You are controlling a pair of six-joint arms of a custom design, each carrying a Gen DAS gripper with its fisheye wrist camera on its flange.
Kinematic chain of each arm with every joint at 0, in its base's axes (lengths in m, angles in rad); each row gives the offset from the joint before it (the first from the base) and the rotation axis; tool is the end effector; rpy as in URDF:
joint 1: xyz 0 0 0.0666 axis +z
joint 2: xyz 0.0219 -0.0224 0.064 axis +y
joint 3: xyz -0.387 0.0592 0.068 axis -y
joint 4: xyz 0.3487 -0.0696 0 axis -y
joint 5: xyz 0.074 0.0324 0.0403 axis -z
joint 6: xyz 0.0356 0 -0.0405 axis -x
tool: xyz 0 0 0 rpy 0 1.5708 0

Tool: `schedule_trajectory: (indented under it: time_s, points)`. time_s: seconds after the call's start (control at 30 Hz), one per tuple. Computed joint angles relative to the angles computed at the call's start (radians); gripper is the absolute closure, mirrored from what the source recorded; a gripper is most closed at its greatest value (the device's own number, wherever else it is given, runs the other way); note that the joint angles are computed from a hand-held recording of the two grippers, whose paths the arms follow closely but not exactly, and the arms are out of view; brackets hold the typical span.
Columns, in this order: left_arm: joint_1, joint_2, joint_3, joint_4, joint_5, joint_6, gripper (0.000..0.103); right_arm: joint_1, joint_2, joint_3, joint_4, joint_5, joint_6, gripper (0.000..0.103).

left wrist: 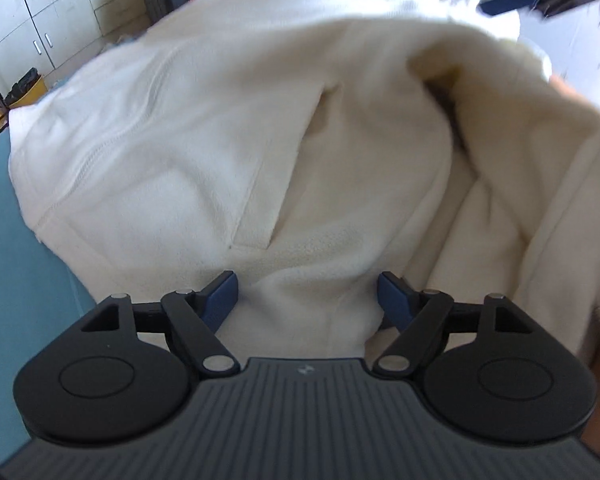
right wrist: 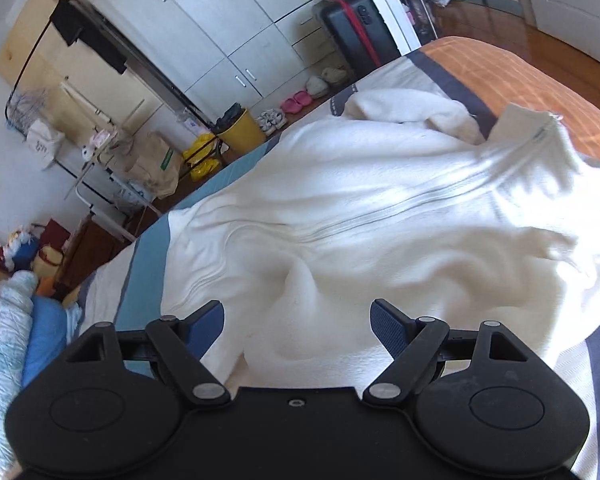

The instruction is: Fold clothes

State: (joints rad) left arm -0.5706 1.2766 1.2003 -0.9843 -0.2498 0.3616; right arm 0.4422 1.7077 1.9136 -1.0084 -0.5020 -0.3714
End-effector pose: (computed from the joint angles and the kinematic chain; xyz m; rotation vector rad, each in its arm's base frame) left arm 0.3203 -0.1956 0.3993 0.1849 2.5718 -0.0130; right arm 0.4957 0.2532 0.5002 -0.3412 2.4444 0.9707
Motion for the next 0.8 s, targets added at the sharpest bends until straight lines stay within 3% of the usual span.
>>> schedule_trajectory:
  time_s: [0.1,0.17,0.2,0.23,0.4,0.47,0.53,0.6,0.67,0.73,0.8]
  points:
    - [-0.002,-0.008,-0.002,-0.007,-0.065,0.041,0.024,-0.019,-0.015,-0.018,0.011,-0.005,-0.036,0.019]
    - [0.006,-0.041,-0.009,-0.004,-0.105,0.097,0.059,-0.030,-0.021,-0.027,0.015,-0.008,-0.048,0.019]
    - [0.012,-0.066,-0.015,0.007,-0.108,0.123,0.098,-0.033,-0.024,-0.031,0.014,-0.002,-0.053,0.019]
    - [0.008,-0.092,-0.018,0.021,-0.151,0.140,0.098,-0.036,-0.026,-0.037,0.017,0.012,-0.061,0.019]
    - [-0.072,-0.196,0.028,0.050,-0.572,0.115,0.098,-0.042,0.008,0.005,-0.009,0.220,-0.052,0.019]
    - [-0.084,-0.242,0.067,0.001,-0.658,0.187,0.098,-0.054,0.028,0.028,-0.027,0.269,-0.059,0.019]
    - [-0.100,-0.280,0.094,-0.113,-0.689,0.328,0.098,-0.065,0.041,0.041,-0.038,0.312,-0.071,0.019]
    - [-0.103,-0.292,0.118,-0.267,-0.675,0.481,0.098,-0.066,0.036,0.038,-0.043,0.352,-0.076,0.019]
    - [-0.063,-0.261,0.118,-0.424,-0.559,0.577,0.098,-0.070,0.034,0.042,-0.058,0.363,-0.061,0.019]
    - [-0.008,-0.205,0.106,-0.538,-0.355,0.519,0.097,-0.078,0.036,0.056,-0.084,0.382,-0.058,0.019]
    - [0.028,-0.169,0.075,-0.549,-0.260,0.470,0.096,-0.090,0.052,0.083,-0.136,0.405,-0.077,0.019]
